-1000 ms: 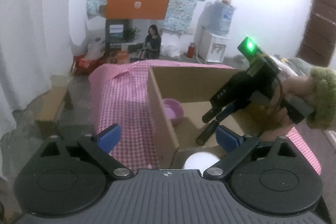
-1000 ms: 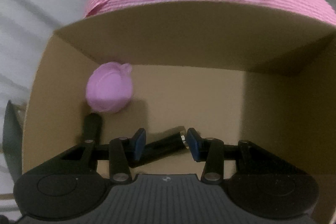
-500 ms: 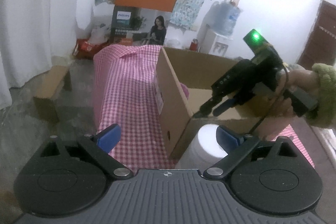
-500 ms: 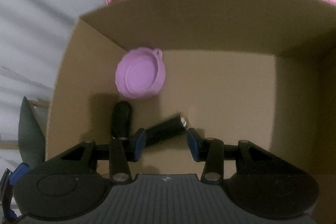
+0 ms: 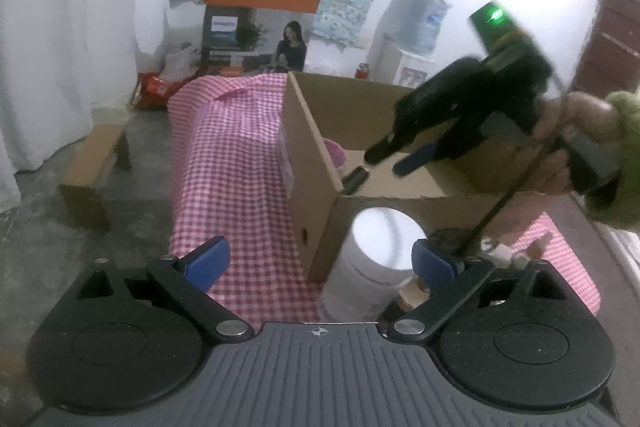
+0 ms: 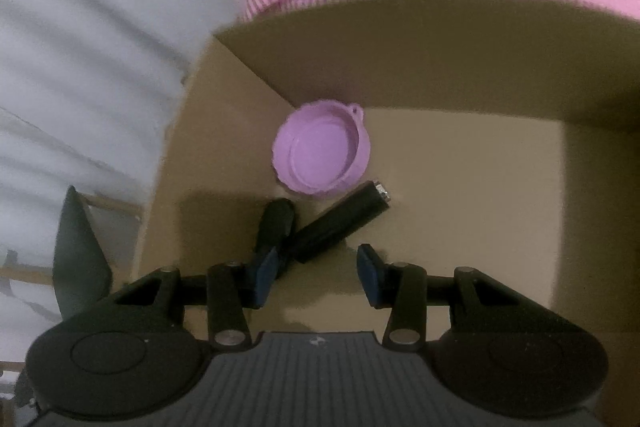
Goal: Organize rigid objects
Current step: 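Lift the right tool out of the box and back toward the table objects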
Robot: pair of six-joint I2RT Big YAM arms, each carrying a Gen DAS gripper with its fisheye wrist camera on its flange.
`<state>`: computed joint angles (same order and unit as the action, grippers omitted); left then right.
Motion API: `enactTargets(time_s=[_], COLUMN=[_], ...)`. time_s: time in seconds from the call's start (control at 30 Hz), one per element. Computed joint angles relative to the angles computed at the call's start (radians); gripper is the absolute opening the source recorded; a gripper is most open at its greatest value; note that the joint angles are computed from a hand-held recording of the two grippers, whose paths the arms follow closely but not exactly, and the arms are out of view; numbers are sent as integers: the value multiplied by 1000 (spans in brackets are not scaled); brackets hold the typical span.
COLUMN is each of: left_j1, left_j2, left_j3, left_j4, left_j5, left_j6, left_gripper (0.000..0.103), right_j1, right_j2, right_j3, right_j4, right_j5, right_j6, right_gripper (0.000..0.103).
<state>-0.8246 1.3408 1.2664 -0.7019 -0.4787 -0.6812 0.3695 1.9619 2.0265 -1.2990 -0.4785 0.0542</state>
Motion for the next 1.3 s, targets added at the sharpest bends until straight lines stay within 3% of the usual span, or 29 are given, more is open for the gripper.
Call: enactTargets(time_s=[0.2,0.27,0.3,0.43,0.7,0.83,0.93,1.07,1.3], left_j1=[-23,-32,-37,-46,-66,-87,-107,-122,-129], left_j2=[5,9,11,27,66,88,99,117,193], left_j3=[2,5,6,20,47,61,64,70,121], left_j4=[7,9,10,4,-6,-13,-11,10,6], left_j5=[3,2,1,6,4,16,29,76,126], left_j6=[13,16,20,26,54,81,110,133,208], left_gripper=[98,98,98,98,98,98,97,93,76], right_j1=[-35,-39,-42,-46,19,44,32,-20,-28], right_j2=[-257,-356,-396,-581,-834,-906,-941,-947,-903], right_j3=[-282,-395,-441,-638,-914,-1027,-1096,-1159,-1191], right_j4=[238,342,392,562,729,802,818,842,828], right_j5=[-8,4,11,77,394,499,460,326,327], right_j6=[3,16,21,4,-142,-134,-95,16,147], right_gripper=[80,99,103,103,103,103,103,103,103])
